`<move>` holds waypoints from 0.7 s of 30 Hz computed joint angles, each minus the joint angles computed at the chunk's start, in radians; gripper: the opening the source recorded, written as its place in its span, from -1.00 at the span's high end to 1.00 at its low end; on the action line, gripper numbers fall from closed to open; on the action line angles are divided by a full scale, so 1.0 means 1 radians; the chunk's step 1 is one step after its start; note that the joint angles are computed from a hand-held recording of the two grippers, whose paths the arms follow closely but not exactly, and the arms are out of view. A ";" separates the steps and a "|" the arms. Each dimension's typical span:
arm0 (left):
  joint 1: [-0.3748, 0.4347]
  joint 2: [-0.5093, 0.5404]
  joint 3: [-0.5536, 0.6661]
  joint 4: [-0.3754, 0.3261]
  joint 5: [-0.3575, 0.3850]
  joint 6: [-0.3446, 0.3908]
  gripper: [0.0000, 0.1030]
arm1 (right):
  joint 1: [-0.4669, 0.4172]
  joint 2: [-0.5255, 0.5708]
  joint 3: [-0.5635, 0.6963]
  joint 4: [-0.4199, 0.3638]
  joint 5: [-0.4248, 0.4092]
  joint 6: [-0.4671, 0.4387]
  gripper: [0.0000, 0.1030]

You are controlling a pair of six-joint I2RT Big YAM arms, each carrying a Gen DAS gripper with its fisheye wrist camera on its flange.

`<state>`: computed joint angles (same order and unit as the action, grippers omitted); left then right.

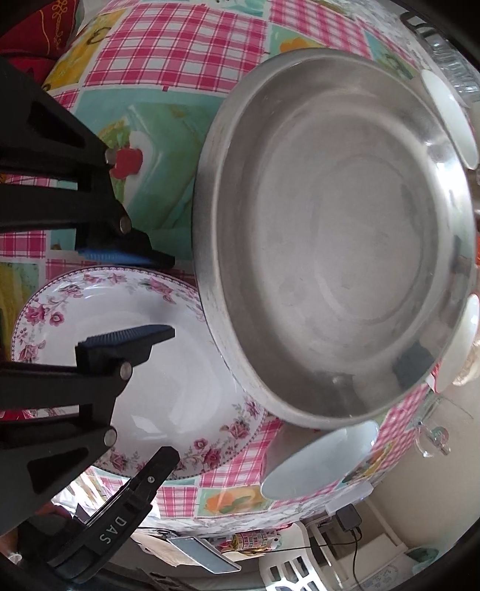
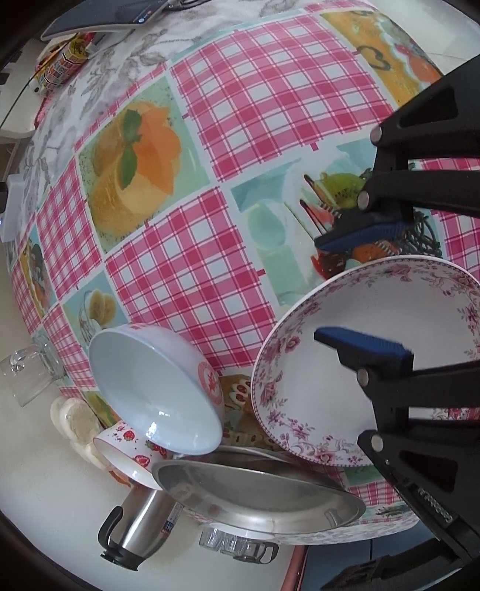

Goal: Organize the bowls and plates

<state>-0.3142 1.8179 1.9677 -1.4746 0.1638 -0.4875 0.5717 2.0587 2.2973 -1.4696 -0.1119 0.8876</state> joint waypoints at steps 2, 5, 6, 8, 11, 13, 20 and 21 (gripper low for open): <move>0.003 -0.002 -0.005 0.008 0.000 -0.005 0.49 | 0.000 -0.003 -0.011 0.010 -0.005 -0.005 0.35; 0.008 -0.004 -0.014 0.019 0.006 -0.011 0.52 | 0.004 -0.001 -0.014 0.018 -0.007 -0.004 0.36; 0.011 -0.003 -0.015 0.022 0.011 -0.014 0.53 | 0.003 -0.001 -0.015 0.020 -0.008 -0.003 0.36; 0.015 -0.009 -0.027 0.030 0.015 -0.015 0.53 | 0.006 0.001 -0.013 0.022 -0.008 -0.001 0.37; 0.015 -0.023 -0.053 0.042 0.008 -0.006 0.53 | 0.008 0.003 -0.015 0.026 -0.006 -0.001 0.41; 0.025 -0.048 -0.081 0.044 0.015 0.004 0.53 | 0.008 0.001 -0.018 0.028 -0.008 0.002 0.39; 0.014 -0.052 -0.076 0.036 0.008 -0.004 0.53 | 0.001 -0.021 -0.051 0.045 -0.014 0.011 0.43; 0.014 -0.053 -0.076 0.037 0.008 -0.004 0.53 | 0.000 -0.025 -0.056 0.048 -0.014 0.013 0.43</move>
